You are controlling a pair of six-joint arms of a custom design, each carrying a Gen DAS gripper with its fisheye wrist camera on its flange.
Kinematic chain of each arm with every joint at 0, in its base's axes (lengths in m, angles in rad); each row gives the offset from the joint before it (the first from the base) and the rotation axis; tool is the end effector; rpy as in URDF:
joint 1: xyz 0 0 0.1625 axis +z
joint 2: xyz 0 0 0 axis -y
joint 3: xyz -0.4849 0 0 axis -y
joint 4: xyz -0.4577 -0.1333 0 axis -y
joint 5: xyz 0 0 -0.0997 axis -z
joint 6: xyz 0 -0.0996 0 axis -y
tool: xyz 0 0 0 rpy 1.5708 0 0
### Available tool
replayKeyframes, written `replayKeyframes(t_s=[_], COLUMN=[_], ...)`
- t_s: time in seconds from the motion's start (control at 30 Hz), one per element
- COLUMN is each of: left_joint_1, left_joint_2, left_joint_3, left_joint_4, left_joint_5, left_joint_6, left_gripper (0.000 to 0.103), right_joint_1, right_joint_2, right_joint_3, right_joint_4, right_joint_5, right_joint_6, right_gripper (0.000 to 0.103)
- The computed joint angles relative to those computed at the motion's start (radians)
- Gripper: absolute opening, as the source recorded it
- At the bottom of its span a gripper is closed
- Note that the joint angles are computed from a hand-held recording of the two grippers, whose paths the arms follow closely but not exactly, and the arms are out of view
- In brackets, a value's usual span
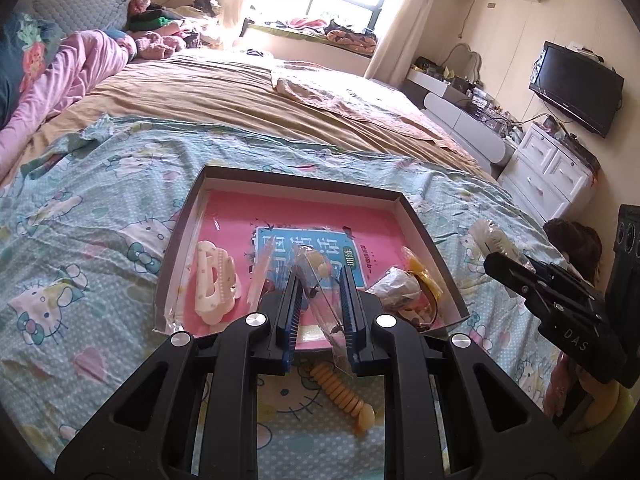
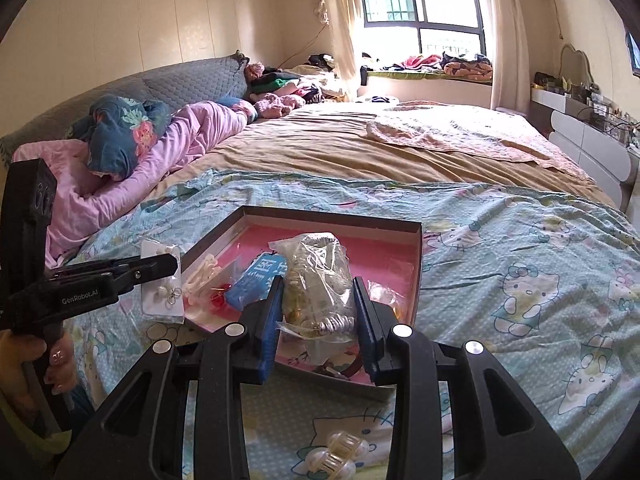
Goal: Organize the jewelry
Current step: 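Lower the gold jewelry bag into the box with the right gripper while the left lowers its packet, then open both grippers to release the bags in the box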
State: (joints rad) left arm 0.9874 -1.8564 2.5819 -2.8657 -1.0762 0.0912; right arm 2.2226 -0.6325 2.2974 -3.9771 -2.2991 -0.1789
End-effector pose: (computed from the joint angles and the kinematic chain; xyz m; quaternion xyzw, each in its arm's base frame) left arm -0.0350 -0.3808 0.3040 0.2431 0.9009 -0.3214 0.1615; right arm 0.3395 -0.3344 0.0060 0.2334 -0.8490 0.4069 0.2434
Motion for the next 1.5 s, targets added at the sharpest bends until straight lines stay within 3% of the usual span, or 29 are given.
replayKeyframes(t_s=[0.5,0.93,1.07,1.17,1.33,1.5], left_joint_1=[0.083,0.151,0.157,0.151,0.142,0.127], left_joint_2=[0.187,0.237,0.237,0.233,0.223,0.208], left_joint_3=[-0.046,-0.074,-0.076,-0.070,-0.065,-0.054], left_joint_4=[-0.071,-0.080,-0.092,-0.110,-0.123,-0.148], left_joint_5=[-0.076,-0.123,-0.111,-0.078,-0.040,-0.004], left_joint_6=[0.083,0.114,0.112,0.113,0.115,0.127], left_gripper=[0.012,0.017,0.025,0.037,0.039,0.050], right_joint_1=[-0.072,-0.121,-0.133,-0.140,-0.147,-0.141], right_joint_2=[0.022,0.051,0.055,0.056,0.056,0.056], right_joint_3=[-0.029,-0.081,-0.091,-0.095,-0.095,-0.092], right_joint_4=[0.003,0.083,0.106,0.118,0.134,0.116], right_joint_5=[-0.019,-0.002,0.006,0.012,0.013,0.017], right_joint_6=[-0.029,-0.029,-0.015,-0.006,0.009,0.000], right_gripper=[0.032,0.032,0.032,0.032,0.034,0.039])
